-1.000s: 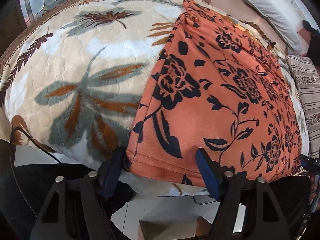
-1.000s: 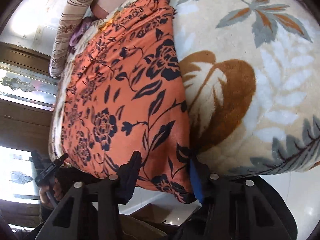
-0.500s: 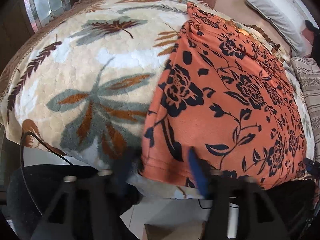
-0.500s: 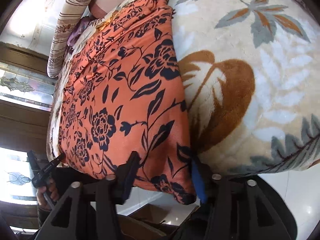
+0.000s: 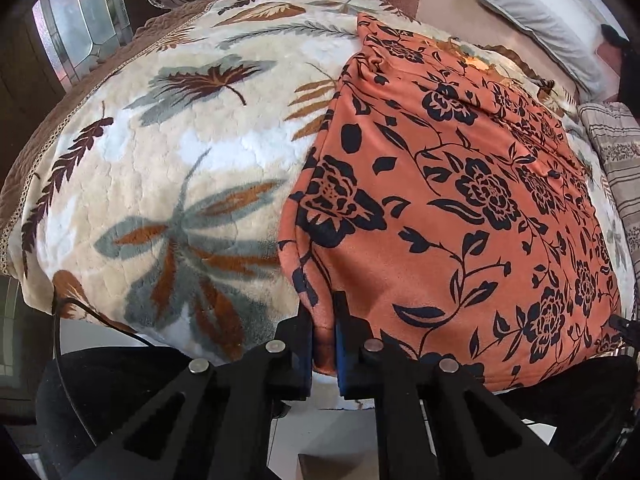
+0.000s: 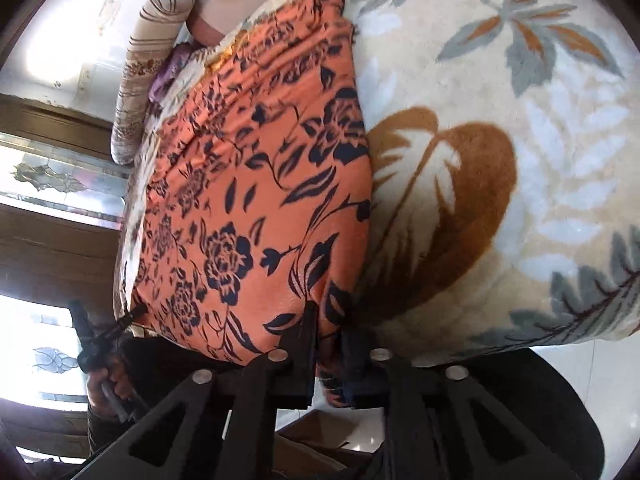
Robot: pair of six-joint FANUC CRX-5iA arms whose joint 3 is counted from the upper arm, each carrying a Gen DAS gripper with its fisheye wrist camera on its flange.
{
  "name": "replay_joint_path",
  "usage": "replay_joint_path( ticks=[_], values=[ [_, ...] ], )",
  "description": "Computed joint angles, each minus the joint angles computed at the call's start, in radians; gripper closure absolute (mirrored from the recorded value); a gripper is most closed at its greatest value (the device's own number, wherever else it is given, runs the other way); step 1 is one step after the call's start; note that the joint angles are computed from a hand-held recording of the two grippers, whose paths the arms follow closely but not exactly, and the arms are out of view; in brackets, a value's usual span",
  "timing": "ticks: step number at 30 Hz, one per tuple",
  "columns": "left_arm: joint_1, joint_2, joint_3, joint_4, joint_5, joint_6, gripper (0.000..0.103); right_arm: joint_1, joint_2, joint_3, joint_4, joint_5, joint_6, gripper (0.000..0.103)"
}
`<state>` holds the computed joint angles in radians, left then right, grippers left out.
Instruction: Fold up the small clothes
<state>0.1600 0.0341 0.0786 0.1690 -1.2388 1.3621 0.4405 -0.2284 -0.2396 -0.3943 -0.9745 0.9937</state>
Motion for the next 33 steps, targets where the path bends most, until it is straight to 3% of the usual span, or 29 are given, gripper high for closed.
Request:
replay_joint_path(
  ticks=[12,14,18,21,26,29,33],
  values=[
    [0.000,0.008,-0.017,0.003,0.005,-0.014,0.094,-0.050,0.035,0.018,-0.078,-0.029,0.030,0.084],
    [0.014,0.002,-0.026,0.030,0.003,-0.033,0.094,-0.052,0.038,0.024,-0.085,-0.036,0.040,0.092],
    [0.066,-0.016,-0.044,0.138,0.003,-0.082,0.095,-0.102,0.006,0.026,-0.180,-0.006,0.103,0.094],
    [0.081,-0.001,-0.027,0.155,-0.017,-0.088,0.095,-0.122,-0.014,0.023,-0.215,0.030,0.131,0.094],
    [0.049,0.077,0.057,0.089,-0.102,-0.049,0.095,-0.170,0.059,0.056,-0.305,-0.013,0.188,0.094],
    [0.045,0.123,0.144,0.162,-0.100,-0.078,0.095,-0.224,0.079,0.103,-0.389,-0.002,0.256,0.094],
    [0.020,0.286,0.410,0.282,-0.070,-0.059,0.095,-0.302,0.168,0.270,-0.474,0.033,0.355,0.096]
  ],
)
